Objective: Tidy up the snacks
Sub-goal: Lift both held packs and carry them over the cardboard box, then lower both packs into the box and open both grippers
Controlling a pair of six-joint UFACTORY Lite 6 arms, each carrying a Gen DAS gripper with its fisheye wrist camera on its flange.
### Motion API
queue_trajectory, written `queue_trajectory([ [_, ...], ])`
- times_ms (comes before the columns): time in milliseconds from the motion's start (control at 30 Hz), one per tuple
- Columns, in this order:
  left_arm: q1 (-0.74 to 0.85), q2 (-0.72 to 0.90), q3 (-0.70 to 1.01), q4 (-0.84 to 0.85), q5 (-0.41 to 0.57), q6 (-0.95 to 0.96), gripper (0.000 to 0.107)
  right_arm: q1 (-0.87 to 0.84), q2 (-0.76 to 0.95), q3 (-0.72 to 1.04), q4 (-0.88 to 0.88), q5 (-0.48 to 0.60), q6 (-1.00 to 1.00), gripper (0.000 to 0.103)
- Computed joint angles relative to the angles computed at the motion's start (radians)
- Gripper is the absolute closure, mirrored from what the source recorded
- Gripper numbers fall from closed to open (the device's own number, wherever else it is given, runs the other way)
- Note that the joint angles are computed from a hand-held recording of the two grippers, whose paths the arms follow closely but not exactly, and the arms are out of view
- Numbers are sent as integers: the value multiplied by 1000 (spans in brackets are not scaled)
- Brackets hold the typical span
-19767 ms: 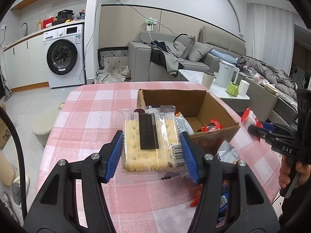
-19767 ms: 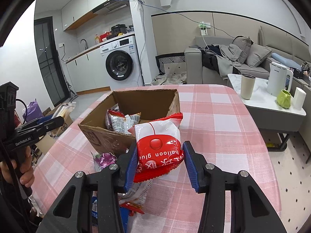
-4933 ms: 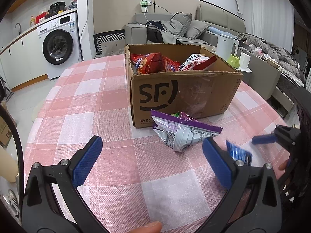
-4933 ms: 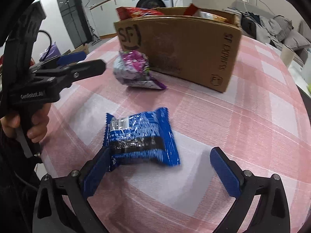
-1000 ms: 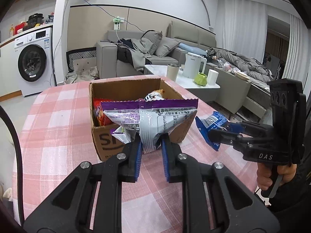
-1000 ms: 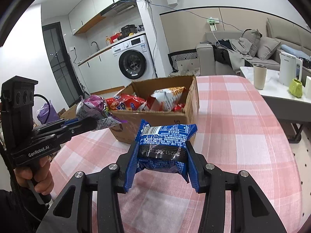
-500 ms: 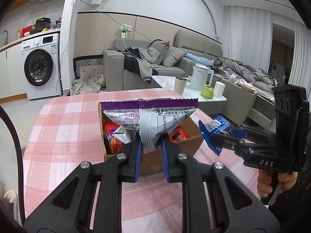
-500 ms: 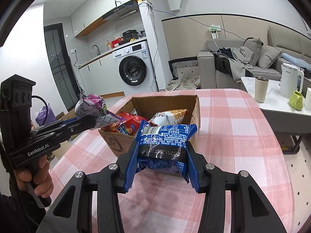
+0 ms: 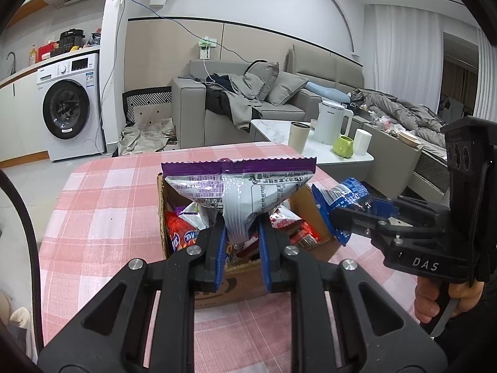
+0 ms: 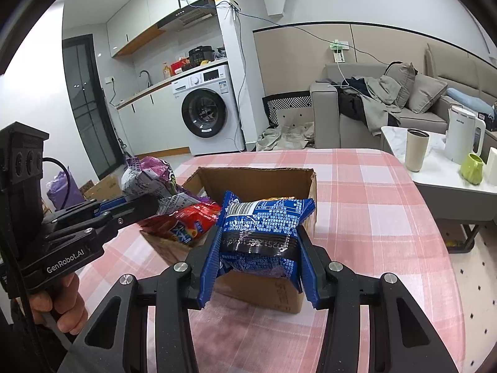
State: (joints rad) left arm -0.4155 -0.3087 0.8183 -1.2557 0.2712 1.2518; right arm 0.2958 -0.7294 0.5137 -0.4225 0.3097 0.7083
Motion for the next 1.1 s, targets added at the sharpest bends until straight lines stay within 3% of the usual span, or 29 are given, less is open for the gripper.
queue_trajectory([
  [200,-80,129,85,8,-101,-27,92,-35,95,38,-55,-38,46,57],
  [600,-79,370,255,-89,-138,71,91,-50,270,114,-148,-112,114,57],
  [733,-75,436,301,-90,-140,76,91,-80,310,134,-25,-142,-15,57],
  [867,-71,494,342,-110,-144,100,92,-109,343,154,240,-167,-276,57],
  [1100,-73,602,450,64,-146,-69,91,-108,395,180,313,-192,-344,57],
])
